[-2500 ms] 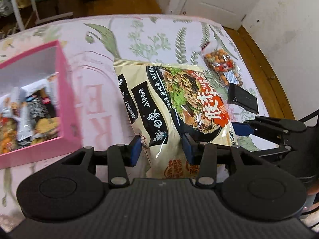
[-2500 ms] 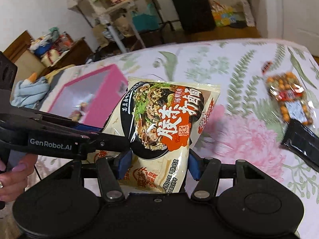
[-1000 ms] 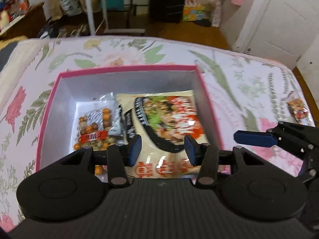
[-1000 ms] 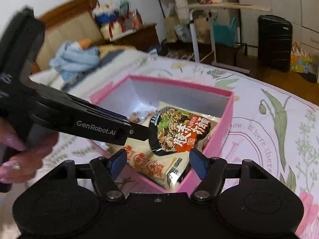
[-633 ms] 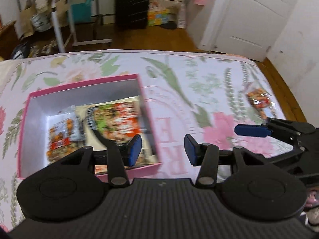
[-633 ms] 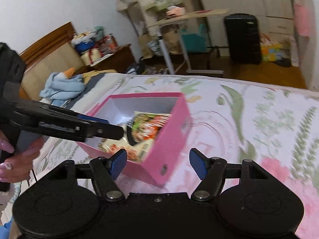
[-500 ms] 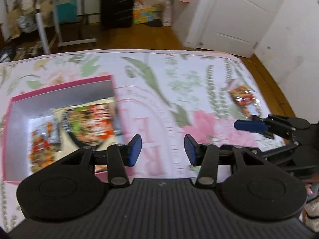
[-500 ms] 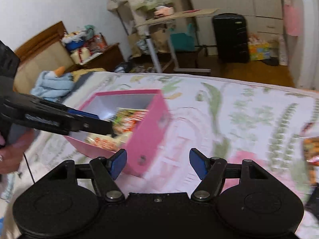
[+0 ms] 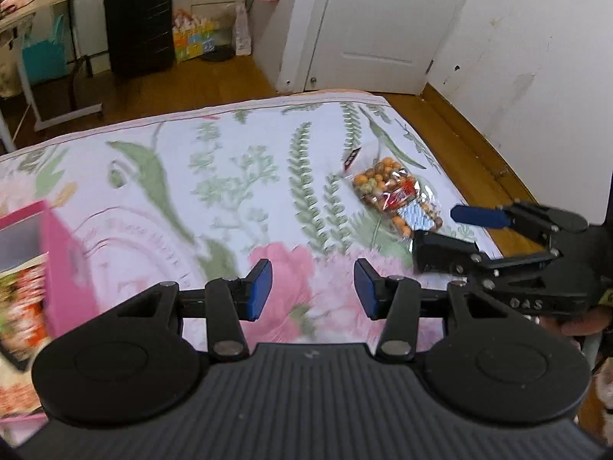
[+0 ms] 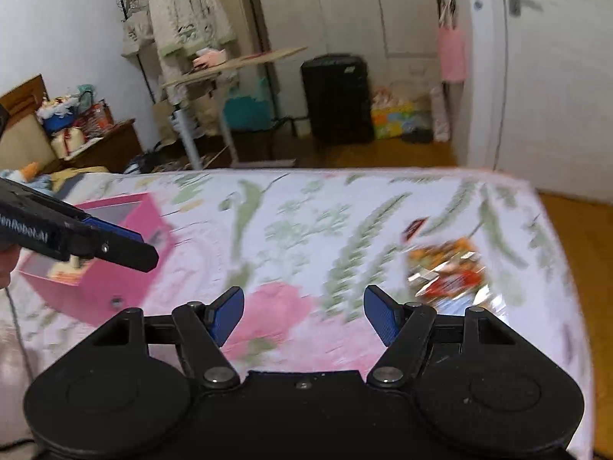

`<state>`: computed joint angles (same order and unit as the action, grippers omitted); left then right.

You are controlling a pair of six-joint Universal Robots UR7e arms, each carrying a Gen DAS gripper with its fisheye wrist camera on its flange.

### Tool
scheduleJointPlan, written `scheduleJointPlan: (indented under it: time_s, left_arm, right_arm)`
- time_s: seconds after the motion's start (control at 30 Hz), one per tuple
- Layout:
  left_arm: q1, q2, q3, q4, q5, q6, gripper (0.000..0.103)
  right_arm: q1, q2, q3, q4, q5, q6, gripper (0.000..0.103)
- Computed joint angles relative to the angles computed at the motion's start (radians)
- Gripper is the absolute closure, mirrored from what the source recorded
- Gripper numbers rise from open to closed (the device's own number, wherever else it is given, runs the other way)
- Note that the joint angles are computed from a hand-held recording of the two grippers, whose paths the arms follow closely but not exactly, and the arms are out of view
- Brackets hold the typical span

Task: Organize snacks
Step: 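Move both grippers toward the remaining quail-egg candy bag on the bed, then grasp the quail-egg candy bag with the left gripper and lift it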

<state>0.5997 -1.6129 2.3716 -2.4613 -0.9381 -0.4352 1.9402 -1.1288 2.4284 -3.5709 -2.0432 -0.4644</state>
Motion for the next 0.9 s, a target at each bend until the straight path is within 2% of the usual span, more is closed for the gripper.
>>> scheduleJointPlan:
  time_s: [0.1, 0.2, 0.27, 0.33, 0.37, 0.4, 0.43, 0.57, 0.63, 0.7, 0.77, 0.83, 0.9]
  left_arm:
    - [0.039, 0.133, 0.01, -0.195, -0.021, 0.042, 0.057]
    - [0.083, 0.273, -0.002, -0.387, -0.036, 0.082, 0.057]
    - [0.13, 0.355, -0.03, -0.486, -0.069, 0.068, 0.057]
    - [0.174, 0.428, -0.064, -0.559, -0.105, 0.044, 0.059]
    - [0.186, 0.462, -0.079, -0.59, -0.117, 0.048, 0.059]
    - [0.203, 0.498, -0.096, -0.627, -0.137, 0.062, 0.059]
    - [0.213, 0.524, -0.111, -0.641, -0.143, 0.07, 0.059]
    - [0.247, 0.607, -0.165, -0.65, -0.167, 0.076, 0.059]
    - [0.281, 0.633, -0.186, -0.649, -0.236, 0.054, 0.059]
    - [0.315, 0.658, -0.201, -0.662, -0.311, 0.015, 0.059]
    - [0.337, 0.68, -0.211, -0.671, -0.367, -0.013, 0.059]
    - [0.343, 0.703, -0.213, -0.684, -0.401, -0.021, 0.062]
    - [0.339, 0.719, -0.204, -0.724, -0.408, -0.025, 0.068]
  right_arm:
    - [-0.045, 0.046, -0.026, -0.074, -0.052, -0.119, 0.029]
    - [-0.08, 0.111, -0.053, -0.202, -0.11, -0.275, 0.029]
    - [-0.116, 0.117, -0.064, -0.234, -0.101, -0.33, 0.029]
    - [-0.154, 0.084, -0.064, -0.176, -0.056, -0.324, 0.027]
    - [-0.178, 0.07, -0.072, -0.133, -0.037, -0.312, 0.024]
    - [-0.191, 0.066, -0.079, -0.111, -0.031, -0.304, 0.015]
    - [-0.207, 0.066, -0.085, -0.1, -0.022, -0.307, 0.012]
    - [-0.24, 0.073, -0.128, 0.011, -0.034, -0.295, 0.012]
    - [-0.248, 0.092, -0.149, 0.053, -0.051, -0.311, 0.009]
    - [-0.243, 0.13, -0.16, 0.016, -0.086, -0.366, 0.005]
    - [-0.241, 0.148, -0.183, 0.05, -0.107, -0.371, 0.003]
    - [-0.234, 0.181, -0.206, 0.05, -0.147, -0.373, 0.003]
    - [-0.231, 0.198, -0.209, 0.012, -0.144, -0.359, 0.007]
